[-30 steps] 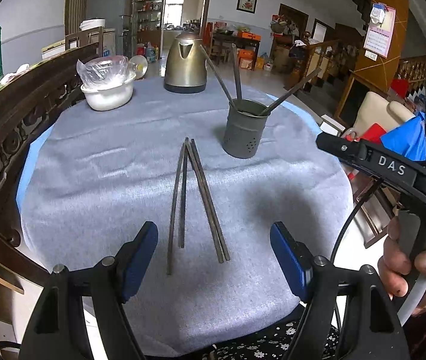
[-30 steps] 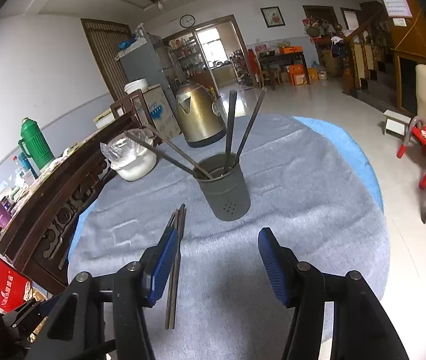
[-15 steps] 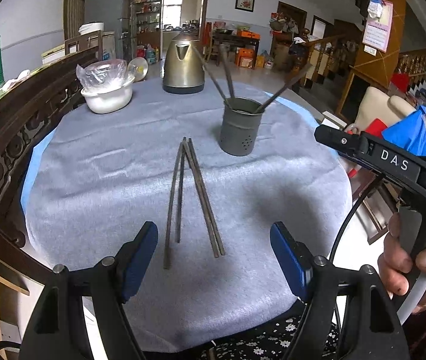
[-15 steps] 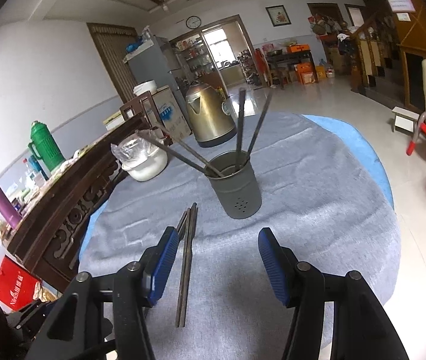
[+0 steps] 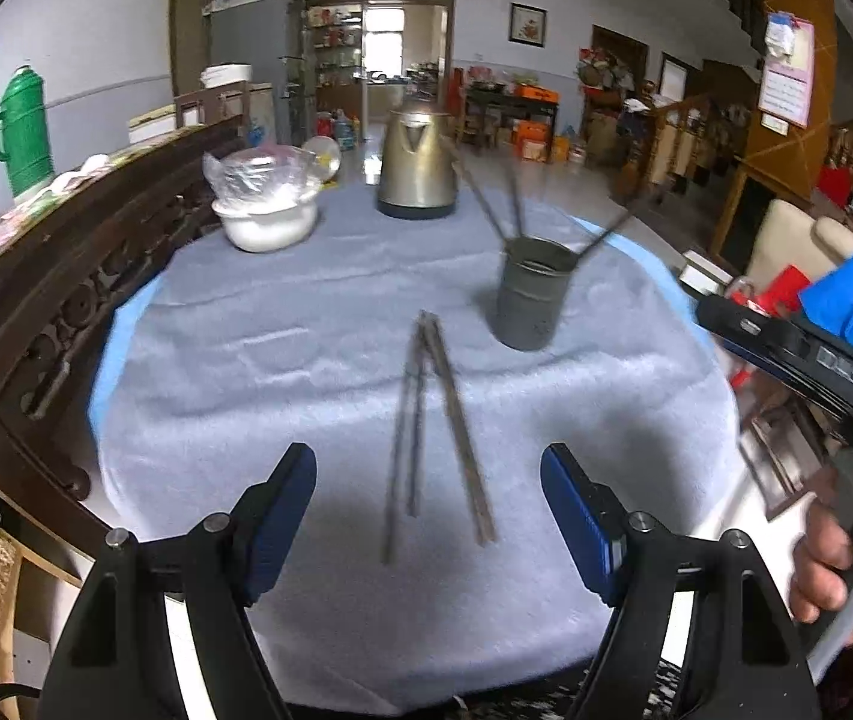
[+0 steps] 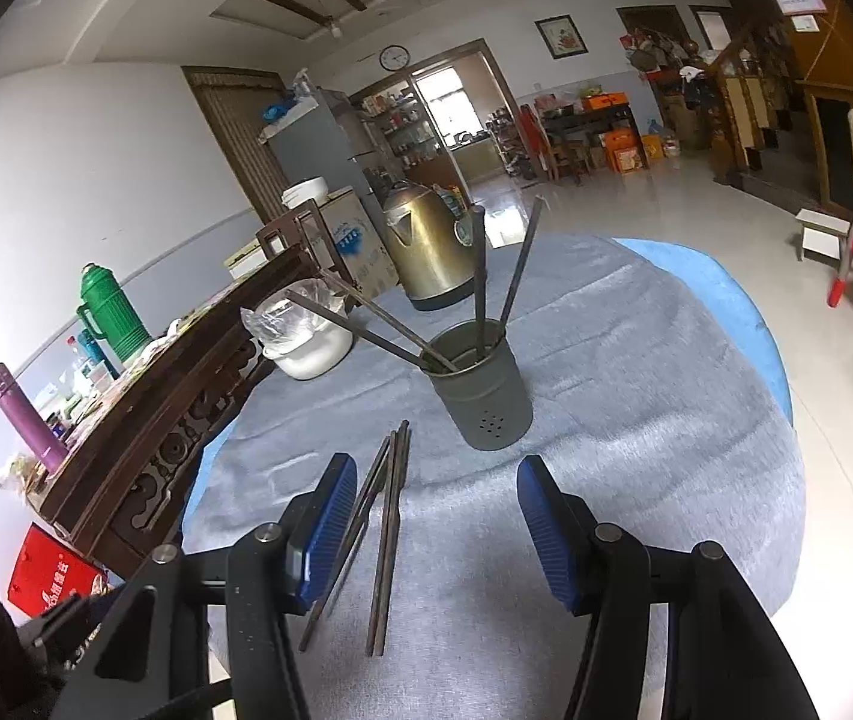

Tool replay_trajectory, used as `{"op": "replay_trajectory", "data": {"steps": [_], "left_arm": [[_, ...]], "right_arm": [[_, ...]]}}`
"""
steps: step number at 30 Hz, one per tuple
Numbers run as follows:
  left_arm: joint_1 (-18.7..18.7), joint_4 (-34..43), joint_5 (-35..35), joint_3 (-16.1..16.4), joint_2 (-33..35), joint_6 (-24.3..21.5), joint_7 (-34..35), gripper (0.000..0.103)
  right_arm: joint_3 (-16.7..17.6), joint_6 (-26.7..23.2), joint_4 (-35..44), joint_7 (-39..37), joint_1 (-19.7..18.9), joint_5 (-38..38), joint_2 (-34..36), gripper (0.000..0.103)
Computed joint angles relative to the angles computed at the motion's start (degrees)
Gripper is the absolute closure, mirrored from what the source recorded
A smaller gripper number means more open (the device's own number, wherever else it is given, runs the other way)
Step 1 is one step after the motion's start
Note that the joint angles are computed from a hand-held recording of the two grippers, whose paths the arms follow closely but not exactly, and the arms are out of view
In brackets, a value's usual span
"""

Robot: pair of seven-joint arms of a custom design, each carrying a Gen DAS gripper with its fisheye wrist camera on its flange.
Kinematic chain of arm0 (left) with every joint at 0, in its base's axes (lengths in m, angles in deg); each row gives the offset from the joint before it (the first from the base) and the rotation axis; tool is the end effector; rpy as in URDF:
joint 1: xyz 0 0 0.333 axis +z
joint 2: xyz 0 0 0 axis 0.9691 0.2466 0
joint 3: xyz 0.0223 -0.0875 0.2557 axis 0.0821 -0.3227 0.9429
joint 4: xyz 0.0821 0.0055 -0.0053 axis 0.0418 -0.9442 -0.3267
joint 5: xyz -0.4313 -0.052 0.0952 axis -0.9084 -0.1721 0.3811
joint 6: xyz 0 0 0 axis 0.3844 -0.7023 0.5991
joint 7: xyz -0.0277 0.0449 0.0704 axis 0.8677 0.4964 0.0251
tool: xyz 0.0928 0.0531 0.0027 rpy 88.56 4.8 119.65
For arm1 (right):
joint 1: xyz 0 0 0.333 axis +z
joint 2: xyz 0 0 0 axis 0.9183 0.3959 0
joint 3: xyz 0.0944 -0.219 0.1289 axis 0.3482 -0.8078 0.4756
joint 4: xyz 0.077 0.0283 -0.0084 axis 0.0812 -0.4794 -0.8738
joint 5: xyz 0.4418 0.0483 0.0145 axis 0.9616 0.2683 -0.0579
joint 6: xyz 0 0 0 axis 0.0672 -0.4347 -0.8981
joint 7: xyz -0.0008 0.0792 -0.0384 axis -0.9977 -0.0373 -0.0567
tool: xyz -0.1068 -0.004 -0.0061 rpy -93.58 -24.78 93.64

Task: Organize utensils
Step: 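Close the right gripper on a chopstick while the left gripper grasps another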

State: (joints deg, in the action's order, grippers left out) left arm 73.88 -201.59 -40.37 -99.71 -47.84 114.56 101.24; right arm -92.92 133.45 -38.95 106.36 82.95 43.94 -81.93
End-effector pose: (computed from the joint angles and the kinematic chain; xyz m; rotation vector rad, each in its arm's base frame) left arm 0.4837 -0.2229 0.5517 -1.8795 1.5757 -0.7377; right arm 0.5639 0.0446 0.5715 -1.6269 1.3851 -0.2711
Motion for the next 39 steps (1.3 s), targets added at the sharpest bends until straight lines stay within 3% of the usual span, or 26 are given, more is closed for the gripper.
{"op": "replay_trajectory", "data": {"steps": [5, 8, 11, 14, 17, 25, 32, 34, 39], "left_arm": [[1.10, 2.87, -2.38, 3.82, 4.83, 0.31, 3.28, 0.025], [-1.96, 4.52, -12.09, 9.08, 8.91, 1.64, 12.39, 0.025], [-1.39, 6.01, -16.83, 10.61, 12.59, 0.99, 15.50, 0.025], [-1.38, 7.21, -21.21, 11.72, 15.30, 0.53, 18.40, 0.027], [-1.33, 9.72, -24.11, 12.30, 18.43, -0.05, 22.05, 0.038], [-0.82, 22.23, -29.00, 13.25, 30.37, -1.93, 31.90, 0.047], [-0.69, 29.67, -32.00, 13.21, 37.28, -4.80, 36.89, 0.058], [-0.57, 31.92, -33.49, 12.96, 39.25, -5.50, 38.90, 0.058], [-0.91, 36.75, -33.57, 13.01, 43.25, -8.19, 39.74, 0.061]], "right_arm": [[0.52, -6.58, 5.28, 1.24, -0.95, -2.05, 5.15, 0.043], [2.42, -12.00, 9.54, 3.13, -2.48, -4.29, 10.21, 0.043], [5.03, -15.20, 14.15, 4.20, -3.76, -5.51, 16.13, 0.045], [8.07, -17.71, 19.62, 6.75, -4.95, -7.79, 22.46, 0.060], [10.67, -17.82, 24.41, 10.05, -5.64, -11.54, 28.03, 0.064], [15.10, -16.89, 35.91, 16.95, -7.69, -14.88, 39.14, 0.072], [16.66, -17.85, 39.02, 20.09, -8.80, -17.47, 42.01, 0.083], [17.09, -18.13, 39.64, 19.95, -9.21, -17.22, 42.51, 0.094], [16.52, -16.93, 38.33, 20.53, -9.11, -20.20, 41.45, 0.095]]}}
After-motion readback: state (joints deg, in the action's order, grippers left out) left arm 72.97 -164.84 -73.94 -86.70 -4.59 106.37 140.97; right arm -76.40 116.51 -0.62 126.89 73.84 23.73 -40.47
